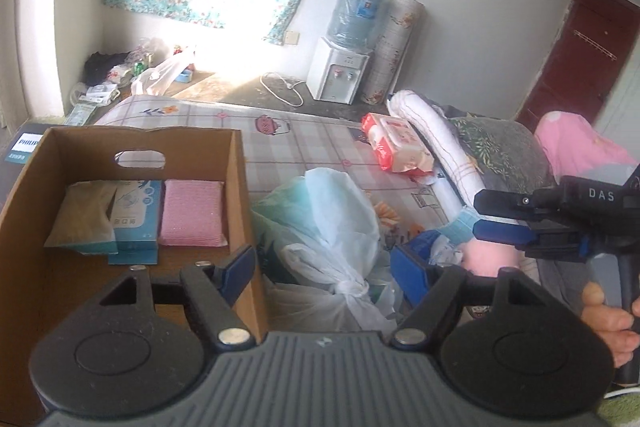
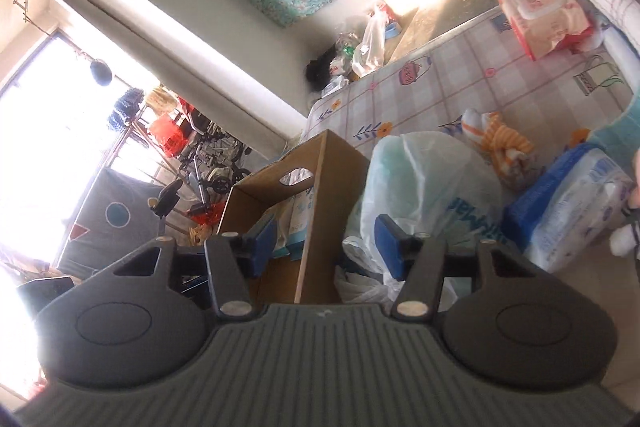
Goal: Organize soft objects
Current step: 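Reach the left gripper to the blue-and-white ZONSEN wet-wipes pack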
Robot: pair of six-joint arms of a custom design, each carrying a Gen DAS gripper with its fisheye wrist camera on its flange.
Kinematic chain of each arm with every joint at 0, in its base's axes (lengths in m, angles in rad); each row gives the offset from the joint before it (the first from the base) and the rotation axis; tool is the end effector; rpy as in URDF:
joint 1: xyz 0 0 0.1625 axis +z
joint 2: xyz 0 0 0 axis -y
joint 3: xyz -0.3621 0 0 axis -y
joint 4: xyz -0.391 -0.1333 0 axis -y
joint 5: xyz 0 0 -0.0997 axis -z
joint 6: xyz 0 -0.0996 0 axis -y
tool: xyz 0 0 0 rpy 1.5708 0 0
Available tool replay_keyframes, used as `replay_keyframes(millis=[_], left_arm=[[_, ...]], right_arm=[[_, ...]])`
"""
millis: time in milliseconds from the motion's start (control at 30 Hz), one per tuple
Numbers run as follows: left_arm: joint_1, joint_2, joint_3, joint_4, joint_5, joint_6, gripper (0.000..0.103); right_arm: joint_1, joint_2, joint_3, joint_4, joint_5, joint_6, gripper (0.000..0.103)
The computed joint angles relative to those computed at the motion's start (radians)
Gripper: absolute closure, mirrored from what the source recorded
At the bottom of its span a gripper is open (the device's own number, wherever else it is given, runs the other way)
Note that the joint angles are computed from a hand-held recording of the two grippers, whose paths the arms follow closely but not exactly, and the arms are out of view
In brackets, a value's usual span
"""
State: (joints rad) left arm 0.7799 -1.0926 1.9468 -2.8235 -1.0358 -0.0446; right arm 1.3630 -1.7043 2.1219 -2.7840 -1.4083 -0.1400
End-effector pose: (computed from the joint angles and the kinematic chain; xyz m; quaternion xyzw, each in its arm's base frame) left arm -0.2606 -0.5166 0.1489 0.2959 0.8994 -0.2796 0.1594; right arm 0.0535 -0.4703 0.3652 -0.0003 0.9194 -0.3932 0.0069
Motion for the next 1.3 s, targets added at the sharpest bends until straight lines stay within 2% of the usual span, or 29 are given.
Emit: replay_keyframes(millis=[167,200,333,400,567,700,833,933,1033,1133,1233,1300], left_arm=[[-0.064,0.083,0.038,-0.109,-0.039,0.078,0.026],[-0.072,0.103,0.040,-0.129,-0.047,0.090,0.026],[-0.097,0.205,0.025,-0.196,-0.052,0.147,0.026],[-0.098,0.252,-0.006,-0.193,-0.051,0.170,0.027],[-0.062,0.338,-0.138,-0.049,-0.073,0.198,0.033],[-0.056,0.396,-0.229,0.054,-0.035,0.315,0.033],[-0.053,0.475,-0.319,0.123,-0.033,0.425,0.031],[-0.055,0.551,-0.395,0.158,-0.005,0.470,0.031],[-0.055,0.608,-0.459,0.214,0.009,0.505,0.029],[-0.057,0.668,-0.516,0.255,0.029,0.551,0.026],[-0.063,0.729,-0.566,0.270,0.083,0.572,0.026],[-0.068,0.762,-0.578,0.235,0.124,0.601,0.028]], right_arm=[[-0.194,-0.239,0.145,0.012,0.091,-0.027,0.048],[-0.251,-0.290,0.170,0.032,0.123,-0.045,0.048],[-0.392,-0.389,0.220,0.084,0.208,-0.075,0.047],[-0.431,-0.391,0.228,0.097,0.232,-0.080,0.047],[-0.482,-0.284,0.229,0.022,0.279,0.029,0.047],[-0.522,-0.146,0.207,-0.057,0.334,0.133,0.047],[-0.529,-0.018,0.178,-0.157,0.364,0.234,0.047],[-0.521,0.083,0.140,-0.230,0.384,0.303,0.047],[-0.511,0.156,0.112,-0.315,0.376,0.350,0.047],[-0.522,0.206,0.091,-0.358,0.405,0.390,0.046],[-0.531,0.250,0.067,-0.380,0.426,0.418,0.047],[-0.535,0.271,0.060,-0.396,0.436,0.432,0.047]])
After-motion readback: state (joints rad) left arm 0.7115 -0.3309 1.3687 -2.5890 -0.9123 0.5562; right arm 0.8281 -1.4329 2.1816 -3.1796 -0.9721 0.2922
